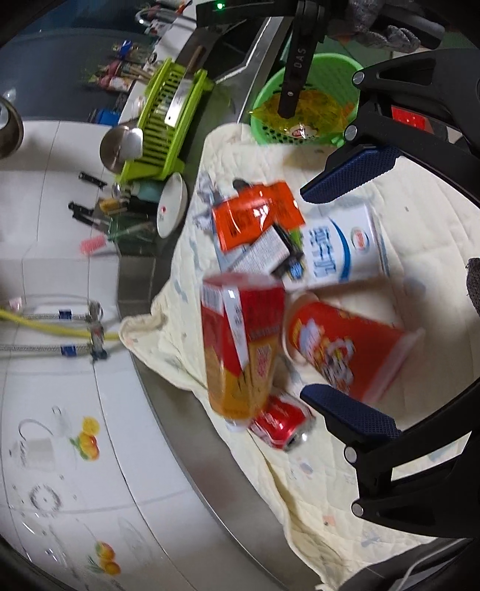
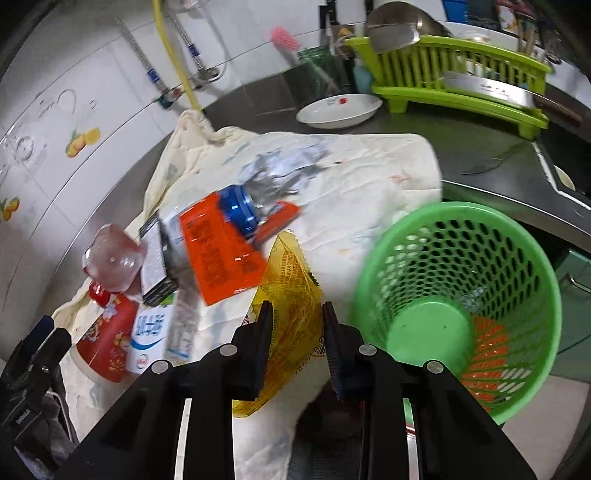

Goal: Collect trash
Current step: 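Carry the yellow bag into the green basket and open the right gripper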

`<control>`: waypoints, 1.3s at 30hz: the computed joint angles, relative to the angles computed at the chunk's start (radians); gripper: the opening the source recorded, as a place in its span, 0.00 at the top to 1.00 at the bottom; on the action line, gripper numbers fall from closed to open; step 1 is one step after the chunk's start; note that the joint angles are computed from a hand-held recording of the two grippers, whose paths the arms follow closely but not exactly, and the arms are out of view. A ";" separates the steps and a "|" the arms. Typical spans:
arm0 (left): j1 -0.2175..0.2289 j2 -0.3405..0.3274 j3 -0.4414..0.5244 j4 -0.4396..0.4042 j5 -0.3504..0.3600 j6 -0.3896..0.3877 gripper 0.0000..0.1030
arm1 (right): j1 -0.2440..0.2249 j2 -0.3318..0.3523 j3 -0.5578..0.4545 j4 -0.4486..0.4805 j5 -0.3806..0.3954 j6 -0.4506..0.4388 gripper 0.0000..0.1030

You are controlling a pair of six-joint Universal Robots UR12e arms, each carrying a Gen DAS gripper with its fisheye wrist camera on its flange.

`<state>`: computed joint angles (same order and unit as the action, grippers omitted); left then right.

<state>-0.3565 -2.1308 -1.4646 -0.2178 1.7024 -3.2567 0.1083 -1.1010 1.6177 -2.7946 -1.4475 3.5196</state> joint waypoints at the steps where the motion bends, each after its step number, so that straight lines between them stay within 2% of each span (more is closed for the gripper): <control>1: -0.003 -0.003 0.005 -0.001 0.004 0.004 0.09 | -0.005 -0.003 0.006 -0.001 -0.001 0.000 0.74; 4: -0.002 -0.003 0.002 0.005 0.012 -0.008 0.09 | -0.011 -0.009 0.020 -0.008 -0.020 -0.009 0.74; 6: 0.001 -0.002 0.000 -0.015 0.040 -0.010 0.09 | -0.016 -0.014 0.029 -0.014 -0.030 -0.014 0.74; 8: 0.008 0.001 -0.004 -0.031 0.038 -0.006 0.10 | -0.023 -0.016 0.036 -0.014 -0.032 -0.015 0.74; 13: 0.019 0.005 -0.013 -0.034 0.051 0.060 0.10 | -0.038 -0.020 0.052 -0.016 -0.049 0.003 0.74; 15: 0.026 0.003 -0.015 -0.052 0.038 0.094 0.09 | -0.041 -0.024 0.059 -0.016 -0.072 0.001 0.74; 19: 0.039 -0.009 0.001 -0.113 0.031 0.107 0.09 | -0.051 -0.026 0.069 -0.003 -0.113 0.007 0.74; 21: 0.050 -0.014 0.006 -0.137 -0.009 0.122 0.09 | -0.056 -0.026 0.071 0.008 -0.137 0.010 0.74; 30: 0.076 -0.037 0.045 -0.240 -0.071 0.129 0.10 | -0.061 0.004 0.049 0.093 -0.254 -0.016 0.74; 32: 0.077 -0.043 0.054 -0.257 -0.074 0.138 0.13 | -0.065 0.013 0.045 0.104 -0.251 -0.018 0.74; 36: 0.085 -0.048 0.066 -0.292 -0.116 0.135 0.30 | -0.068 0.029 0.036 0.114 -0.251 -0.015 0.72; 37: 0.084 -0.047 0.065 -0.291 -0.116 0.138 0.31 | -0.068 0.032 0.035 0.115 -0.250 -0.013 0.71; 38: 0.084 -0.047 0.063 -0.286 -0.111 0.144 0.31 | -0.069 0.033 0.034 0.113 -0.243 -0.014 0.67; 39: 0.082 -0.046 0.060 -0.281 -0.108 0.147 0.31 | -0.068 0.035 0.033 0.112 -0.242 -0.013 0.59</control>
<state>-0.2742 -2.1768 -1.4045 -0.4990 1.5945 -3.1099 0.0399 -1.0658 1.6503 -2.6825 -1.6895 3.5070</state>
